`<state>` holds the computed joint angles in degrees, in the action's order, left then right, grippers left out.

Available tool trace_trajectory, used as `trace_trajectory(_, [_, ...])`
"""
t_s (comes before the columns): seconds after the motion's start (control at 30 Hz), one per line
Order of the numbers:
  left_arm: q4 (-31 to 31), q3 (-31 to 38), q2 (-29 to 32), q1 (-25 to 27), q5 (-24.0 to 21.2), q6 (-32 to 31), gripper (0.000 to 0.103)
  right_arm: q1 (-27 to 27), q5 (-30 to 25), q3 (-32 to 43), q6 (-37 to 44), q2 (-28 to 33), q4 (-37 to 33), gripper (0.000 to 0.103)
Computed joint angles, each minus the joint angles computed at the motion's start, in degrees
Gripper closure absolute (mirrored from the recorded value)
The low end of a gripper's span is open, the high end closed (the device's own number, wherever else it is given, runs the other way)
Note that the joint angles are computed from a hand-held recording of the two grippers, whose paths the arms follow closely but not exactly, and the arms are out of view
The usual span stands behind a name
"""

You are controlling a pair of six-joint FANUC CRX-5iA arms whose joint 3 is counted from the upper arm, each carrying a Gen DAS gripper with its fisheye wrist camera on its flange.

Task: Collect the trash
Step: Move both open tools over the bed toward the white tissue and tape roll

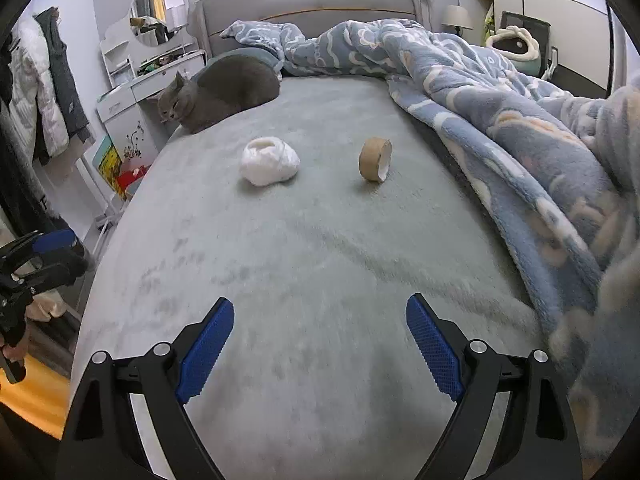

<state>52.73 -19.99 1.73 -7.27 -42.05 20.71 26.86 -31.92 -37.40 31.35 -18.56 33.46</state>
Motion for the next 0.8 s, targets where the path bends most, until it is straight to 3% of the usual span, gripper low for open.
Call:
trace_trajectory(0.43, [-3.41, 12.19, 9.96, -4.32, -1.59, 0.27, 0.017, -5.34, 5.09, 4.68, 1.74, 6.78, -0.57, 0.014])
trace_trajectory(0.57, [-2.99, 15.58, 13.96, -5.22, -2.00, 1.46, 0.022, -6.87, 7.24, 5.05, -0.23, 8.03, 2.46, 0.014])
trace_trajectory(0.8, [-1.31, 21.27, 19.90, -7.30, -2.98, 3.61, 0.023, -9.56, 8.89, 7.56, 1.26, 12.23, 1.56, 0.014])
